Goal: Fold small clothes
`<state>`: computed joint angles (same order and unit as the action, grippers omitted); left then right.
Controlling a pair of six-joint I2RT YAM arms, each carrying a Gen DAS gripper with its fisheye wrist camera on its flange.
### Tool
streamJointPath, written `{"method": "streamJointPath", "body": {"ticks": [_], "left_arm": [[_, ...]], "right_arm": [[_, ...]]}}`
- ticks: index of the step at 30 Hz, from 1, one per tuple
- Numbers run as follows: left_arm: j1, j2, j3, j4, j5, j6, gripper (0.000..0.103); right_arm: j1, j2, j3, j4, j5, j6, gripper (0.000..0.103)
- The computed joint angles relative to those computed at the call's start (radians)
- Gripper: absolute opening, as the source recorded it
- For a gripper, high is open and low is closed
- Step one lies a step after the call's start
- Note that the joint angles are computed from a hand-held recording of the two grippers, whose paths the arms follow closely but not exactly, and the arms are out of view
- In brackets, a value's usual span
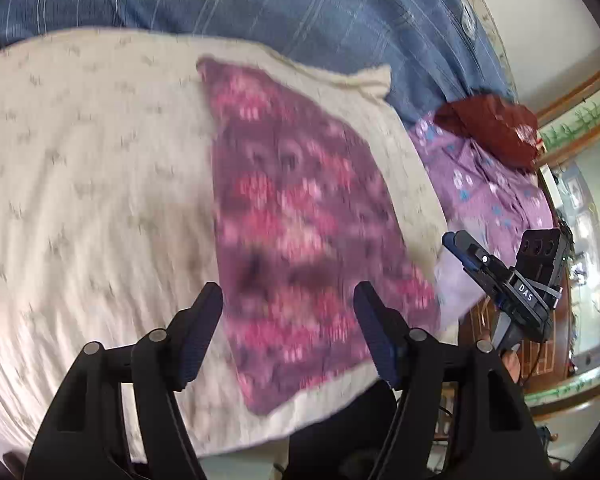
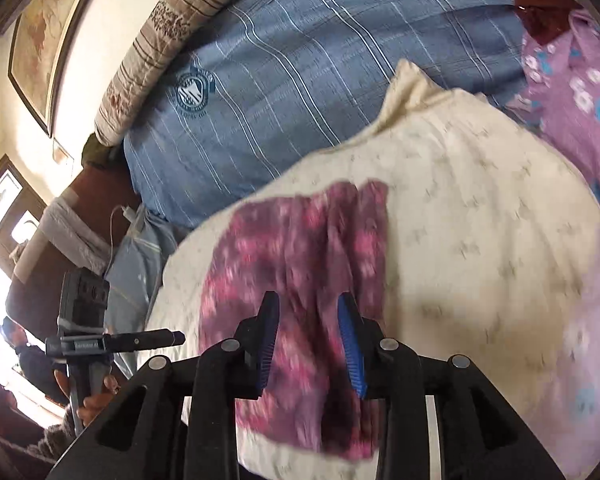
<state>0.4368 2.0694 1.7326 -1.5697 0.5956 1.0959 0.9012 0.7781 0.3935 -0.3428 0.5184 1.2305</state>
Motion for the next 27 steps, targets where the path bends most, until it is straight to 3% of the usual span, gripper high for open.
{"method": "streamJointPath", "body": {"ticks": [4, 7, 10, 11, 12, 14, 18, 20, 23, 27], "left_arm": [[-0.110, 0.057, 0.055, 0.136, -0.007, -0.220, 0.070], [-0.158, 0.124, 0.092, 0.175, -0.016, -0.317, 0.070], [-0.182, 0.144, 0.050, 0.237, -0.032, -0.370, 0.069], [-0.183, 0.155, 0.057, 0.226, -0.022, -0.374, 0.068], [-0.177, 0.160, 0.067, 0.200, -0.003, -0.360, 0.058], [-0.168, 0.130, 0.060, 0.178, 0.035, -0.336, 0.057], [-0.188, 0.084, 0.032, 0.261, 0.065, -0.384, 0.057], [-0.220, 0.087, 0.003, 0.341, 0.017, -0.428, 0.057], [-0.252, 0.148, 0.011, 0.358, -0.037, -0.479, 0.059], [-0.266, 0.108, -0.027, 0.387, -0.049, -0.505, 0.059]], "right_arm": [[-0.363, 0.248, -0.002, 0.367, -0.395, -0.186, 0.032], [-0.460, 0.493, 0.070, 0.491, -0.523, -0.223, 0.032], [-0.469, 0.691, 0.204, 0.391, -0.494, -0.268, 0.030], [-0.476, 0.710, 0.210, 0.409, -0.505, -0.284, 0.011], [-0.477, 0.708, 0.209, 0.428, -0.507, -0.306, 0.007], [-0.462, 0.633, 0.191, 0.430, -0.468, -0.338, 0.007], [-0.481, 0.464, 0.155, 0.387, -0.385, -0.379, 0.006], [-0.516, 0.532, 0.178, 0.354, -0.397, -0.392, 0.006], [-0.557, 0.702, 0.196, 0.385, -0.447, -0.388, 0.007], [-0.544, 0.709, 0.165, 0.437, -0.426, -0.372, 0.009]]}}
